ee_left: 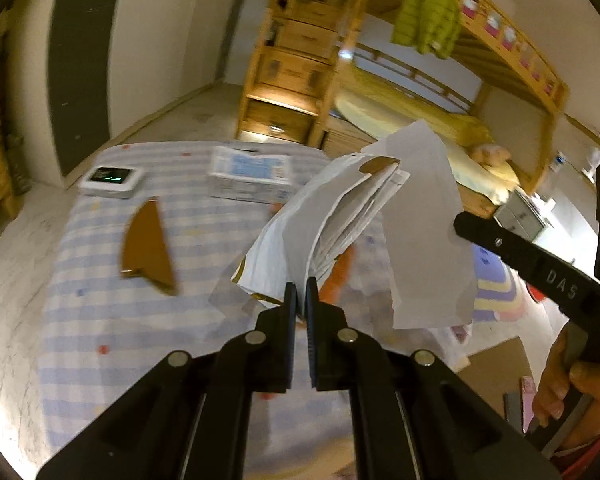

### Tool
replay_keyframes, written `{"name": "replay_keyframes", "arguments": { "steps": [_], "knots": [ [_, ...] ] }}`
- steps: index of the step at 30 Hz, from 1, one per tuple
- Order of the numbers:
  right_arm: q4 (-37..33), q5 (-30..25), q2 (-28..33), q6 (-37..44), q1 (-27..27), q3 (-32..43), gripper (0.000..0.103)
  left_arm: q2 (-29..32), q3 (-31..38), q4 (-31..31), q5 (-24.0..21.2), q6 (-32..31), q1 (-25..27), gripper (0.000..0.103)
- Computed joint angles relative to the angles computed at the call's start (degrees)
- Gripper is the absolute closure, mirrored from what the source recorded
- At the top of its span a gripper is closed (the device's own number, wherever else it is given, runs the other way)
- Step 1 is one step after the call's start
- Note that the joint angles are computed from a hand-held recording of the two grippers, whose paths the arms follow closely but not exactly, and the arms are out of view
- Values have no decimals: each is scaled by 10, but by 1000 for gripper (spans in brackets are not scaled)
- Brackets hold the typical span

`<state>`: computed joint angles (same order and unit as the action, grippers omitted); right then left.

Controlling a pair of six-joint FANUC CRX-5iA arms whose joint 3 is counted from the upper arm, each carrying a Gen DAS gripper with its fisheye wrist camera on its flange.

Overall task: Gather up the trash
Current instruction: 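Grasp a white paper sheet with the right gripper while the left gripper holds the stack, then carry the white papers over the wastebasket with both grippers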

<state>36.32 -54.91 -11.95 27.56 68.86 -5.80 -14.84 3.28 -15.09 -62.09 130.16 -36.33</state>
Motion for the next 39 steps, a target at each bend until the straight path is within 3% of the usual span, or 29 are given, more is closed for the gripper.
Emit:
{"name": "replay_keyframes", "arguments": {
  "steps": [10, 19, 26, 37, 39],
  "knots": [
    [67, -69, -97, -113, -4, -109, 103, 117, 79, 58, 47, -89, -53, 100],
    [107, -165, -161, -175, -37, -178, 103, 233, 177, 94, 59, -149, -81, 100],
    [88, -153, -173, -168, -109, -197, 102, 325, 265, 123, 45, -182, -85, 100],
    [41, -96, -130, -128, -205, -185, 102, 424, 384, 132, -6, -191, -77, 99],
    [29, -79, -116, -115, -225, -182, 98, 436, 396, 141, -10, -196, -74, 88]
  ]
}}
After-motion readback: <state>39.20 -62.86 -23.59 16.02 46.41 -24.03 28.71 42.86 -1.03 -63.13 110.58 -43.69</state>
